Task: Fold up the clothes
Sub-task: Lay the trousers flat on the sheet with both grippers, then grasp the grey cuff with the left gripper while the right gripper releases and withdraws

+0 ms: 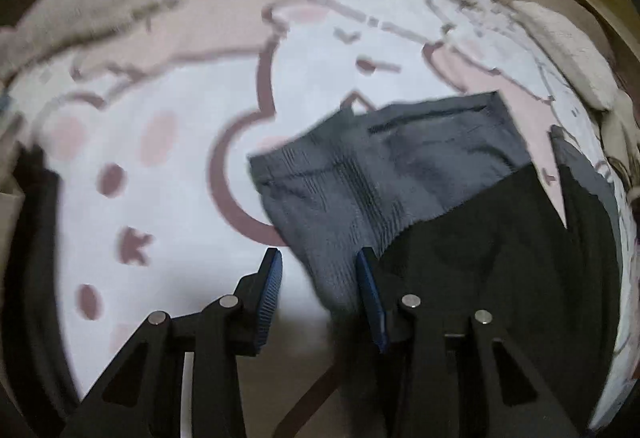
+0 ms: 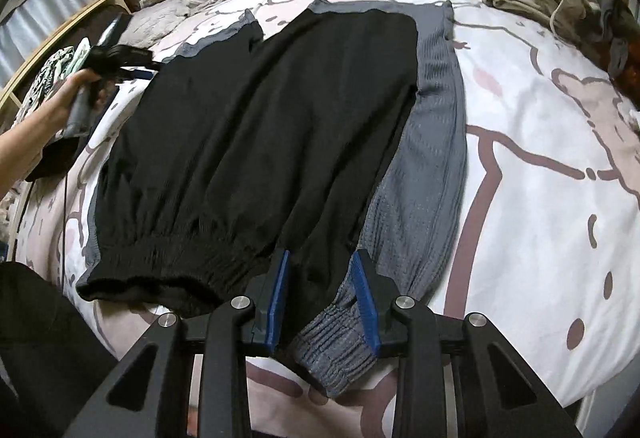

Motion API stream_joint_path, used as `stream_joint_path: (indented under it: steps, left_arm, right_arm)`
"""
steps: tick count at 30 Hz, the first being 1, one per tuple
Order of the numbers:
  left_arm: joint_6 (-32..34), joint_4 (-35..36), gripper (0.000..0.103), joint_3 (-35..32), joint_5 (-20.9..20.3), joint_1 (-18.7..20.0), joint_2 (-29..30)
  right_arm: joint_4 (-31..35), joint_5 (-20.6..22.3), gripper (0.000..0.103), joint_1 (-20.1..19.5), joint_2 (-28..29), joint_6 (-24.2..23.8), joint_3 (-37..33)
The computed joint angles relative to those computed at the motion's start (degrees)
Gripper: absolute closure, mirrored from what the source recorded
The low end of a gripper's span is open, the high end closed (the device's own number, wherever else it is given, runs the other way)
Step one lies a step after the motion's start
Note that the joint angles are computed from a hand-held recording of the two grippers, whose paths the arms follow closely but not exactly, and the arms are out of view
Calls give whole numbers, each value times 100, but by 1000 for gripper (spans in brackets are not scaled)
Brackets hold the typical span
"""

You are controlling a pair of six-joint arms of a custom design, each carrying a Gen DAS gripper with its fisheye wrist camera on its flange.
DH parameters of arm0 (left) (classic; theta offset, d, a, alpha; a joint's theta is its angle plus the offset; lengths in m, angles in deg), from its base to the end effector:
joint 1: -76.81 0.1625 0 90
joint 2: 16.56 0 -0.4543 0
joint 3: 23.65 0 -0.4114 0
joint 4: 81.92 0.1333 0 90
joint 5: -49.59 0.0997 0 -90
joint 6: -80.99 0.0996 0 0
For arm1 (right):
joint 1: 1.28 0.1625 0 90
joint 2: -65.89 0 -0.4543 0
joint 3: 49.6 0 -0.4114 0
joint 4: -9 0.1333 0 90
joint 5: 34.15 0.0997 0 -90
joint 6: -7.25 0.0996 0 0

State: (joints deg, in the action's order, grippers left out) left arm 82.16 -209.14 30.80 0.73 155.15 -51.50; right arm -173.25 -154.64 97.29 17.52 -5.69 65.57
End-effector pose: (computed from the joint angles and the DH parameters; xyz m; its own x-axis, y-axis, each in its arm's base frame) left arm 0.0173 -0.9001 0.2442 -0.7739 -0.0247 -0.6328 0.2084 0.9337 -0.2913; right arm 0.1699 -0.5718 0.0893 -0.8320 -0.1150 0.5427 -0.3292 0.8897 -0.3162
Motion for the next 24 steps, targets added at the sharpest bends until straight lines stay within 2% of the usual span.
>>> stream_joint_path:
  steps: [3,4,5,7,9,13,17,22,24]
  left_arm:
    - [67,-149,66,-42,220,-54,111]
    - [119,-182,87,-43,235,-73,123]
    - [194,-292,99,-18,236,-88,115]
    - [347,-566,99,36,286,-124,93]
    - [488,-904,99,53,528,-146,100]
    - [226,-786,99,-126,752,-84,118]
    - [136,-931,93,316,599,-146,-212]
    - [735,-1745,59,1703,407,-461,-1021]
    - [862,-1798,59,2427,116,-627,-1465]
  right_arm:
    - [46,-15,70,-41,35,-17,-5]
    - [39,-15,70,-45,43,-12,-3]
    - [32,-15,70,-50,50,-6,-1]
    - [-1,-11,70,-60,58,-13,16]
    - [-47,2,70,-70,53,-25,47]
    - [-150,50,70,-114,55,-42,104]
    - [-5,262,70,-185,-89,208,137]
    - [6,930,70,-398,-619,891,393]
    - [-4,1219,69,-546,-889,1301,544]
